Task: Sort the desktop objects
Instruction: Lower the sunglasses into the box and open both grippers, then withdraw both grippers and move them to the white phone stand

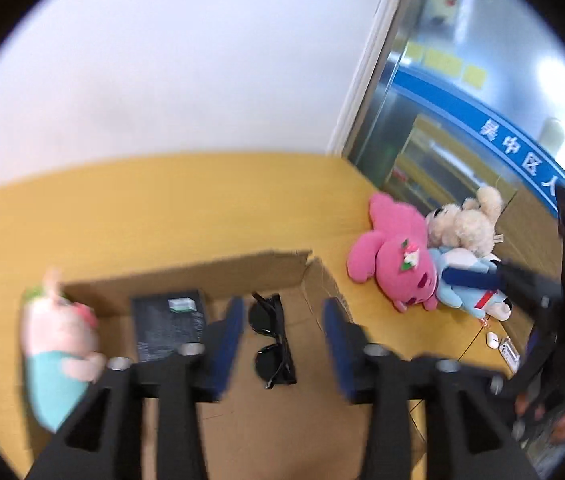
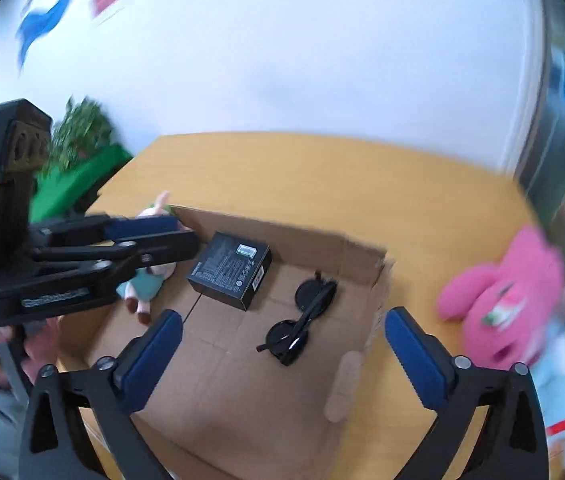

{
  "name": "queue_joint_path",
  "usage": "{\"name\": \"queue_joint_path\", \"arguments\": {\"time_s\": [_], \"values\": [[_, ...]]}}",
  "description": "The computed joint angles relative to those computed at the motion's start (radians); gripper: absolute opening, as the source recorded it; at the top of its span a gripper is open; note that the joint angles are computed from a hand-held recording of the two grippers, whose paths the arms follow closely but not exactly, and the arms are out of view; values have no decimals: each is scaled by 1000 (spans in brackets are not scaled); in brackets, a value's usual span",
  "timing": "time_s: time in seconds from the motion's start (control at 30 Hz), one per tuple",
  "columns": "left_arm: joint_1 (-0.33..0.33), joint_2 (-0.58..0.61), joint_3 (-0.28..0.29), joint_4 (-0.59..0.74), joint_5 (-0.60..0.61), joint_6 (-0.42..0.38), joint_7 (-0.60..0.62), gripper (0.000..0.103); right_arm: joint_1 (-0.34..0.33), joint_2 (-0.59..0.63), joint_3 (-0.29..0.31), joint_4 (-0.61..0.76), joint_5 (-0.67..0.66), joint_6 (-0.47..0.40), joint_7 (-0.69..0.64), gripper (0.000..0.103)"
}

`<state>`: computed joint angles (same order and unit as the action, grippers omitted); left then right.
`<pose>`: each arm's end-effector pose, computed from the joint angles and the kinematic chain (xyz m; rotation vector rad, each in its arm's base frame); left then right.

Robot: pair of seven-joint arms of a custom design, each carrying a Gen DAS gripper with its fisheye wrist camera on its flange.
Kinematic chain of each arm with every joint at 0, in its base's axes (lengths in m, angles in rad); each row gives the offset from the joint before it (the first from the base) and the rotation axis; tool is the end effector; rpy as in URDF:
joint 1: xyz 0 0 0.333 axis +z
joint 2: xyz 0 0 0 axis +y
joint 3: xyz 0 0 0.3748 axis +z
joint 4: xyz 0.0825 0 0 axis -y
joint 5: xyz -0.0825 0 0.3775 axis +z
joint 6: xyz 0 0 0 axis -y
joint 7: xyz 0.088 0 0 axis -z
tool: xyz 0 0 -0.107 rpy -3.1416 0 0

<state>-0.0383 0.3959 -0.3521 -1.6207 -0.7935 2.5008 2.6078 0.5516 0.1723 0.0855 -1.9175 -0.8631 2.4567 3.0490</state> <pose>0.6828 -0.2296 0.5168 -1.0112 2.5980 -1.2817 0.5119 0.3751 0.5044 -1.5560 2.0215 -0.6993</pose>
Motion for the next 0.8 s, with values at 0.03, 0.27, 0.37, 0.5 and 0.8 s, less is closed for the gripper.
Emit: {"name": "queue_joint_path", "arguments": {"time_s": [0.03,0.27,0.37,0.5,0.8], "values": [[24,-48,-14,-55,-49,43,57,63,4,-9,10,19,24,-29,-46,103],[34,-233,57,-268,-219,149,205,73,37,47,14,133,76,-118,-117,99],[28,-287,94,-333,-308,189,279,73,83,77,-12,128,-37,-57,41,100],[17,-373,142,-437,-580,250,547,80,149,96,-28,91,-208,-14,319,103],[-14,-451,222,-624,-825,276,785,81,361,200,31,184,-350,-457,551,103]]}}
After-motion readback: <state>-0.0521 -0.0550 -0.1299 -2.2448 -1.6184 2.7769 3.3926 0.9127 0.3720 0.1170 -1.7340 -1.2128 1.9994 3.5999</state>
